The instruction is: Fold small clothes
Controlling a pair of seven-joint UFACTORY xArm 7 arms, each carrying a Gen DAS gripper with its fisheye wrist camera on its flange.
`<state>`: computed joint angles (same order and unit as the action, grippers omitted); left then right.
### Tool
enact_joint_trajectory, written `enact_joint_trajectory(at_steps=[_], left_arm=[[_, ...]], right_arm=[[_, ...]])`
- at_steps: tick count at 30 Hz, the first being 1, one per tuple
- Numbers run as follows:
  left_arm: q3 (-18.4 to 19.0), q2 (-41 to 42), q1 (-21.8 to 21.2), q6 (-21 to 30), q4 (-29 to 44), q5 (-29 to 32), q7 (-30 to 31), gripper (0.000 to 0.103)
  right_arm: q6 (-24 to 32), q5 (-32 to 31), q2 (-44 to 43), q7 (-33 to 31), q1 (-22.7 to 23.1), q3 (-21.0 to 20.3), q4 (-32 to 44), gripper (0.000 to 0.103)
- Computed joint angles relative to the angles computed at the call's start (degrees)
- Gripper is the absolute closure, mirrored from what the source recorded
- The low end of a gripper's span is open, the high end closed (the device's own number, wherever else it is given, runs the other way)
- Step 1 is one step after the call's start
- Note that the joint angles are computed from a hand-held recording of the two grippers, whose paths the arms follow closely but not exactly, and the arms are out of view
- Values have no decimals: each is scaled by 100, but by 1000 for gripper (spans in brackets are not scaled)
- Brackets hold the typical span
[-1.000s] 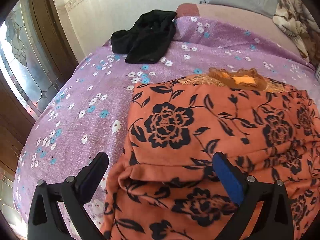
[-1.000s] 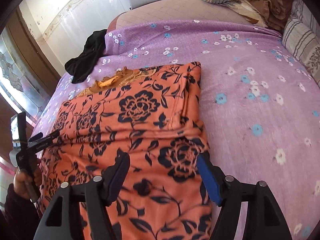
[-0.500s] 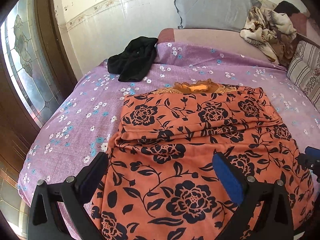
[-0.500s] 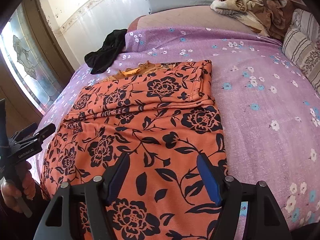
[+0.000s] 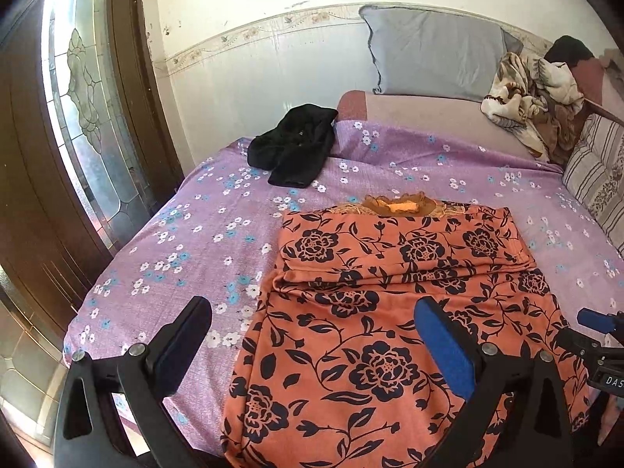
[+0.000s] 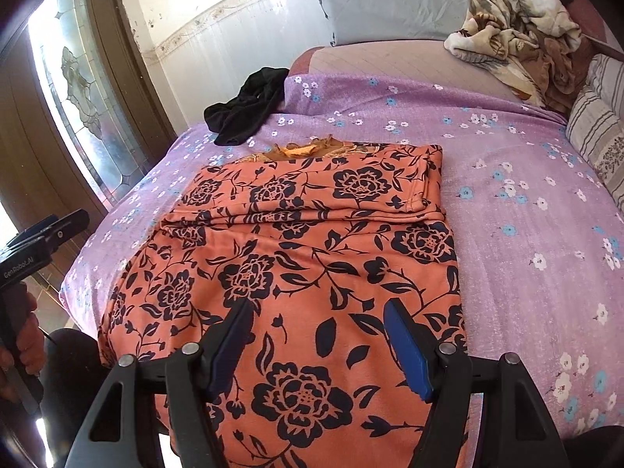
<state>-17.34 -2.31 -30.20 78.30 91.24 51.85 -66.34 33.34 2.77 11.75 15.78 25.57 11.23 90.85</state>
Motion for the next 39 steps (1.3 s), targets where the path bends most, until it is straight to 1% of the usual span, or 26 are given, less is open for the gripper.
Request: enact_joint_trajectory(at_steps=[9,12,15,17,20,24,27,30,31,32,33,35,36,37,38,39], left_arm=[[-154,-113,-66,349,79,163,-23,0],[-150,-167,-67,351,26,53,31,0],[-16,-474,85,13,-350,-571,71,0],[49,-724,266,-50,-680,-1060,28,0],[255,-1297,552,-231,-1414,-1971,-111,0],[430,-1967,855,-273,-2302,-2894,-380,0],[519,-2238,1026,-454,-2747,-3447,-395,0],[521,-2295,1163,-730,-2982,-3784,-200,2],[507,-2277,1204,-824,-3032,-3873,-111,7],[487,-2250,1251,-897,-3070,-3958,-32,16],[484,-2215,1302,-961,-3090,-4052,66,22],[507,-2171,1372,-1138,-3181,-4303,229,48],[527,-2185,1400,-1271,-3270,-4425,285,55],[546,-2189,1426,-1360,-3333,-4537,341,66],[535,-2195,1450,-1423,-3389,-4608,373,71],[499,-2211,1478,-1466,-3429,-4609,390,72]], right_arm=[[-104,107,-214,-251,26,76,-82,30],[-67,201,-249,-315,10,87,-90,30],[20,376,-301,-374,-46,86,-133,30],[111,504,-369,-410,-110,67,-213,30],[242,728,-551,-370,-253,-3,-492,30],[495,1074,-853,-285,-481,-117,-1019,30],[739,1200,-1049,-126,-613,-195,-1383,30],[1094,1333,-1125,7,-723,-252,-1573,30],[1168,1374,-1140,46,-747,-260,-1625,30],[1219,1444,-1150,54,-765,-264,-1675,30],[1274,1503,-1136,57,-777,-263,-1699,30],[1399,1578,-1045,112,-783,-248,-1684,30],[1319,1467,-1059,239,-760,-224,-1747,31],[1251,1320,-1069,335,-732,-200,-1775,31],[1270,1187,-1049,357,-701,-174,-1735,32],[1313,1126,-1006,301,-674,-151,-1660,36]])
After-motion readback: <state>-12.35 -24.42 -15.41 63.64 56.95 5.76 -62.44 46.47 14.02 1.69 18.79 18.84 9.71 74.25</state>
